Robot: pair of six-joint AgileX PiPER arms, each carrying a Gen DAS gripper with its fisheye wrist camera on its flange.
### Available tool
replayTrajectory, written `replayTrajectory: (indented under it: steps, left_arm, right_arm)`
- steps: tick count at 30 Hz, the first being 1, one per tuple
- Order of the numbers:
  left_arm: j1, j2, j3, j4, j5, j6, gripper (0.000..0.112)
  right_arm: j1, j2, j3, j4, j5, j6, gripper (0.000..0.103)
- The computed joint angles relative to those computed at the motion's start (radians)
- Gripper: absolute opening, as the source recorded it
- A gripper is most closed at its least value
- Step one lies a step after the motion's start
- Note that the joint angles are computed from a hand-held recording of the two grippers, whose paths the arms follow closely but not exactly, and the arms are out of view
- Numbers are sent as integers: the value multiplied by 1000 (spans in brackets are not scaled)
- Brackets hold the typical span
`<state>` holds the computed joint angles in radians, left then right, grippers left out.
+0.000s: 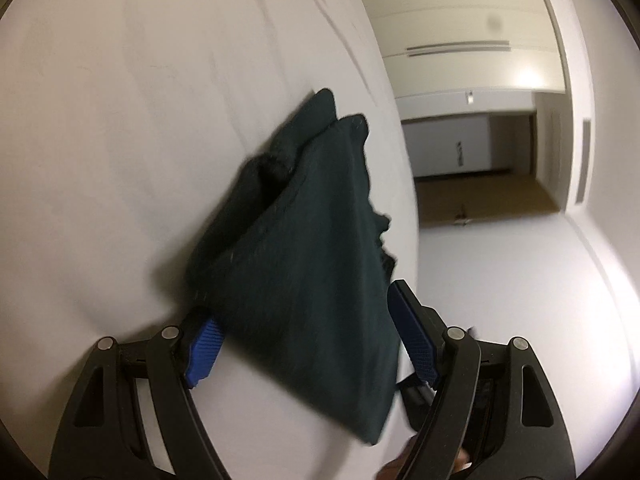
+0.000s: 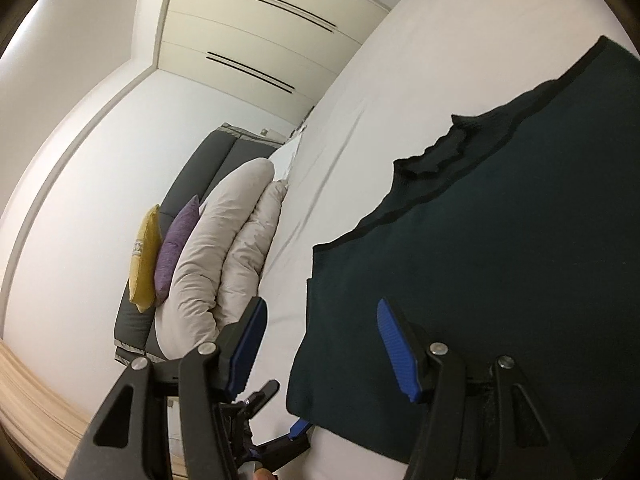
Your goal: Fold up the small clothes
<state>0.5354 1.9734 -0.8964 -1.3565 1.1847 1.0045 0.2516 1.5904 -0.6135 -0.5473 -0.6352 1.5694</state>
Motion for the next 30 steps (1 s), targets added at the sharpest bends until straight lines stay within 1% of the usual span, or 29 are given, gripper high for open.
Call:
replayTrajectory:
  steps: [2, 4, 6, 8, 9, 11, 12, 13, 16, 17, 20, 21, 23, 24, 25, 26, 27, 28, 29, 30]
  left_arm:
    - [-10, 23, -17, -22, 11, -2, 76]
    - [-27, 49, -39, -50, 22, 3, 66]
    - [-36, 87, -81, -44, 27, -13, 43]
    - [-44, 128, -116, -46, 28, -43, 32]
    - [-41, 138, -123, -44, 33, -42, 30]
    - [-45, 141, -128, -38, 25, -25, 26]
    - [-62, 146, -138, -43, 11, -21, 25]
    - [-78, 147, -146, -49, -4, -20, 25]
    - [-108, 139, -158, -57, -46, -19, 19]
    - [-116, 136, -161, -58, -58, -21, 14]
    - [-147, 108, -180, -39, -101, -23, 11]
    - [-157, 87, -185, -32, -115, -18, 11]
    - [-192, 4, -171, -7, -164, 11, 11]
    - [-222, -43, -162, -2, -195, 36, 11]
    - [-271, -94, -155, 0, -236, 66, 11]
    - [-322, -152, -137, 7, -283, 101, 11]
    - [-391, -208, -115, 12, -351, 142, 11]
    - [-470, -268, -80, 20, -436, 200, 11]
    - [-556, -326, -29, 3, -536, 286, 11]
    - [-614, -360, 12, -21, -606, 347, 11]
  right_arm:
    - [-13, 30, -43, -58, 12, 60, 62]
    - [-18, 66, -98, -127, 51, 126, 62]
    - [-26, 111, -149, -187, 74, 189, 62]
    - [-34, 149, -181, -230, 83, 238, 62]
    - [-39, 170, -198, -256, 89, 262, 62]
    - [-39, 208, -240, -359, 153, 365, 61]
    - [-38, 230, -255, -406, 175, 415, 53]
    - [-39, 248, -261, -420, 178, 425, 48]
    - [-37, 250, -237, -343, 155, 325, 47]
    - [-38, 251, -235, -343, 152, 319, 47]
    - [-53, 245, -235, -401, 134, 362, 47]
    - [-59, 237, -233, -427, 125, 390, 50]
    - [-84, 205, -209, -448, 80, 410, 58]
    - [-99, 187, -195, -458, 54, 408, 63]
    - [-112, 175, -188, -470, 36, 413, 68]
    - [-138, 163, -179, -492, 2, 425, 70]
    - [-158, 161, -175, -507, -28, 436, 74]
    - [-187, 169, -174, -523, -77, 446, 78]
    - [-212, 186, -179, -543, -126, 461, 80]
    - [-235, 211, -191, -568, -176, 485, 85]
